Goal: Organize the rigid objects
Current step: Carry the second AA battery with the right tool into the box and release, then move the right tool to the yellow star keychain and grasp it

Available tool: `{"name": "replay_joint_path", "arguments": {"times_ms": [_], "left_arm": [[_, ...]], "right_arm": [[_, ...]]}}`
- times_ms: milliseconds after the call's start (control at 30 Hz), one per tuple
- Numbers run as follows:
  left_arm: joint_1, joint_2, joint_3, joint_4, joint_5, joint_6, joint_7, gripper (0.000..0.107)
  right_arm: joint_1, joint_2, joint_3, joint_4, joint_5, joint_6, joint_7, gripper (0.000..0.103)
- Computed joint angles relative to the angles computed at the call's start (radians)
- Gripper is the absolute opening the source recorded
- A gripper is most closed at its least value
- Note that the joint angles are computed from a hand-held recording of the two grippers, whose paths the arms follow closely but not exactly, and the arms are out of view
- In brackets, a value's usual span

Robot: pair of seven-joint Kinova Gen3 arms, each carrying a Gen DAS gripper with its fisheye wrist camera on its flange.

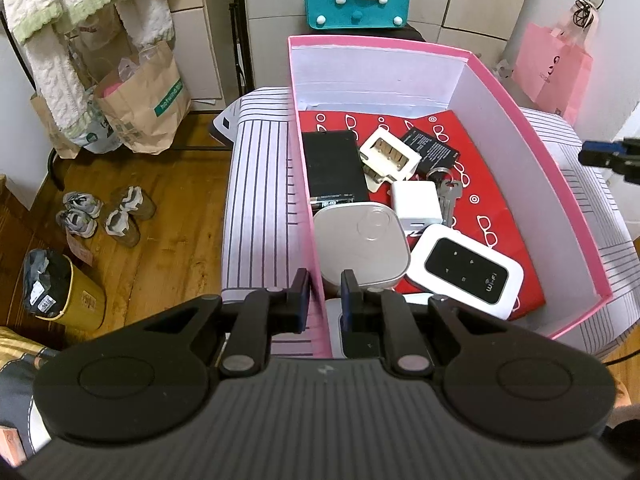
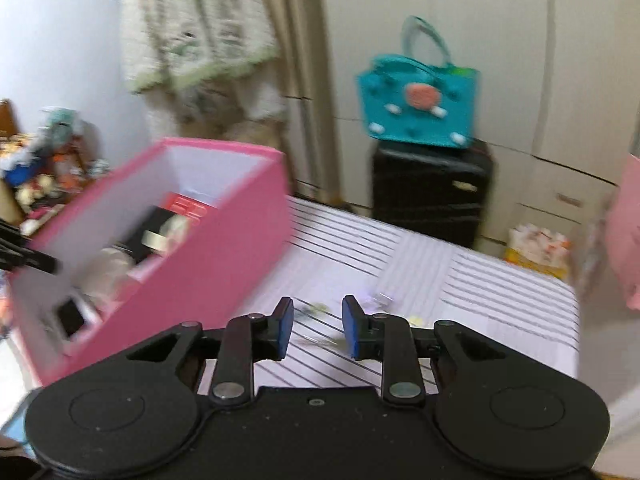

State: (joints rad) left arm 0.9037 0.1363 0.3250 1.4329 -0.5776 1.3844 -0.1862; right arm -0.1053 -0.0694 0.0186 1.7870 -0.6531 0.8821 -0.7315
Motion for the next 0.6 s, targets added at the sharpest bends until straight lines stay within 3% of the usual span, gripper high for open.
{"name": "replay_joint_path", "arguments": {"times_ms": [167, 600], "left_arm": [[0.01, 0.008, -0.001, -0.006, -0.013, 0.012, 0.024, 0.014], [0.024, 0.018, -0.005, -0.019, -0.018, 0.031, 0.039, 0.014]], "right_arm": [[0.017, 0.014, 0.007, 0.071, 0.04, -0.104, -0.005, 0.044], [0.046, 0.076, -0.019, 0.115, -0.011, -0.176, 0.089, 0.056]]}}
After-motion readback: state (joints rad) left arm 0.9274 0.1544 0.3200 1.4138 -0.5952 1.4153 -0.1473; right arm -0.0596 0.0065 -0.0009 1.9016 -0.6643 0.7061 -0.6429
